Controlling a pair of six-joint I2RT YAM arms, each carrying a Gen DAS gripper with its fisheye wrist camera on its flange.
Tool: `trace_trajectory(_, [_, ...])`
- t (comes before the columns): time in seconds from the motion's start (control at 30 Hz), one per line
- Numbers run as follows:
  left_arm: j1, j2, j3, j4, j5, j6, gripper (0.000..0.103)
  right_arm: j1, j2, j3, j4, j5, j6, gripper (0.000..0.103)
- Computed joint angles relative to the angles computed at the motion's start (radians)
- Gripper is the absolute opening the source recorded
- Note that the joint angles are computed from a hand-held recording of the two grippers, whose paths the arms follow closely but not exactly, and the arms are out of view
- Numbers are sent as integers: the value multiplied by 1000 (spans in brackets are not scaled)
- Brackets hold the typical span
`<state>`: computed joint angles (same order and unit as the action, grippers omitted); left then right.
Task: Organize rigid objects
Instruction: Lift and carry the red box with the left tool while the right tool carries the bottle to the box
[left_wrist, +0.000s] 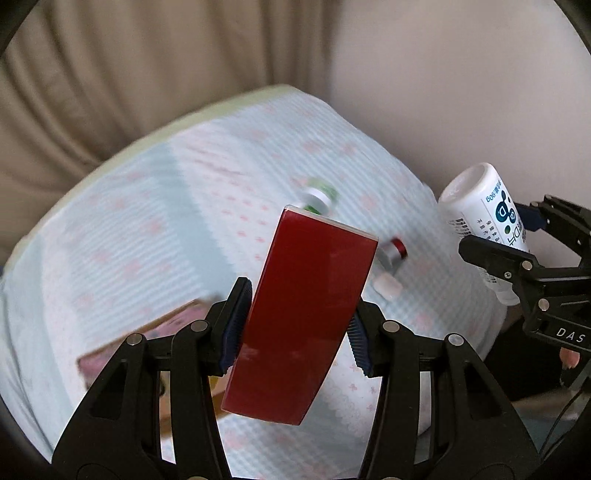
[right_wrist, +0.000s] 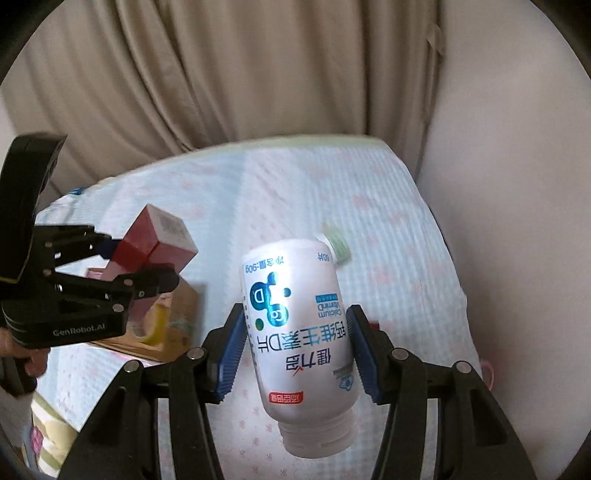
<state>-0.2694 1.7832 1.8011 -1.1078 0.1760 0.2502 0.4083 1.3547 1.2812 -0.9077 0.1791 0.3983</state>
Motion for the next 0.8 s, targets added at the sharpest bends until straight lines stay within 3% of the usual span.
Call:
trace_trajectory(0.17, [132, -111, -1, -41, 16, -50, 45, 83, 57, 151, -22, -6, -14, 50])
trace_trajectory(0.4, [415, -178, 7, -115, 132, 87, 45, 245, 222, 393, -59, 11, 48, 50])
trace_trajectory(0.6, [675, -83, 105, -177, 237, 273, 45, 374, 427, 648, -115, 58, 159, 50])
trace_trajectory(0.8, [799, 93, 204, -182, 275, 391, 45, 431, 660, 927, -187, 48, 300, 50])
